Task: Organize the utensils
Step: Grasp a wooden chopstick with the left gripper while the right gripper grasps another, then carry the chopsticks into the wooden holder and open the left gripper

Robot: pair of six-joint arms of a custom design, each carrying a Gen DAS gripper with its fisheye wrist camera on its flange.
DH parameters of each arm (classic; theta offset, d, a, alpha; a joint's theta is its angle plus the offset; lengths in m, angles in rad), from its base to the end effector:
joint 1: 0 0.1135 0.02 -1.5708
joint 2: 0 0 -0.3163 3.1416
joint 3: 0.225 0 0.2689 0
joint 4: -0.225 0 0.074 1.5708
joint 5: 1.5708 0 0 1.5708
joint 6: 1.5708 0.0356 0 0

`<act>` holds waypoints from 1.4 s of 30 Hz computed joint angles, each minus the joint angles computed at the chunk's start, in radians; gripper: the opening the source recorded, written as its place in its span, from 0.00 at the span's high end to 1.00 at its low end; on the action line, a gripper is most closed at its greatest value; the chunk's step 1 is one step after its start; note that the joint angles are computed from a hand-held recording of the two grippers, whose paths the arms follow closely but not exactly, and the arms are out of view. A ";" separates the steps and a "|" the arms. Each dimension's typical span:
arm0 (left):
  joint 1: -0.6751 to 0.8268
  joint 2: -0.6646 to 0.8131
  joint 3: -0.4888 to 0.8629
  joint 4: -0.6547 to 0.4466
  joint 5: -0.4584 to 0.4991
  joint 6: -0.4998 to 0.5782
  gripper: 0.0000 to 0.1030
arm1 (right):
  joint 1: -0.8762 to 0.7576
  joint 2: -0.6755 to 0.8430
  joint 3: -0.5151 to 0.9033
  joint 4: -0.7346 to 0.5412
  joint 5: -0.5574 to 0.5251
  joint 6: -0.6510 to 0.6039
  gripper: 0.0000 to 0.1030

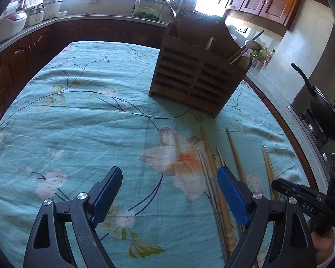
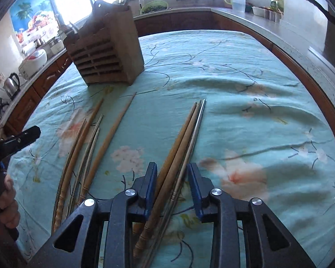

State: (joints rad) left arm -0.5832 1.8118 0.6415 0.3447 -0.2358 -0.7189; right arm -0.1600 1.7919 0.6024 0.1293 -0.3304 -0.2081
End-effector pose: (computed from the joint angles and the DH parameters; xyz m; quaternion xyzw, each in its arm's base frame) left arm 0.2772 -0.1729 0.1228 -0.1054 0.9199 -0.1319 0.3540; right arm 0.2933 -0.0356 0.1072 -0.0645 0.9531 0.1108 0.2740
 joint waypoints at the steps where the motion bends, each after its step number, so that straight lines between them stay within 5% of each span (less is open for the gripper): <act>1: 0.000 0.013 0.020 -0.008 0.005 0.007 0.16 | -0.012 -0.010 0.001 0.004 -0.016 0.013 0.69; 4: 0.002 0.054 0.092 -0.044 0.018 0.032 0.17 | -0.008 -0.025 0.012 0.038 -0.052 0.059 0.69; 12: 0.028 0.174 0.317 -0.190 0.054 0.137 0.20 | 0.073 0.110 0.140 0.012 0.050 0.115 0.78; 21: 0.058 0.377 0.595 -0.385 0.117 0.251 0.63 | 0.092 0.185 0.217 -0.001 0.068 0.119 0.83; 26: 0.027 0.432 0.684 -0.438 0.031 0.324 0.69 | 0.114 0.210 0.244 0.007 0.098 0.111 0.83; 28: 0.024 0.446 0.700 -0.433 0.037 0.348 0.90 | 0.125 0.213 0.247 0.010 0.121 0.100 0.88; 32: 0.046 0.448 0.692 -0.399 0.108 0.326 0.94 | 0.112 0.211 0.264 -0.022 0.084 0.109 0.94; 42: 0.078 0.216 0.366 -0.098 0.219 0.232 0.97 | 0.083 -0.035 0.138 -0.007 -0.066 0.155 0.95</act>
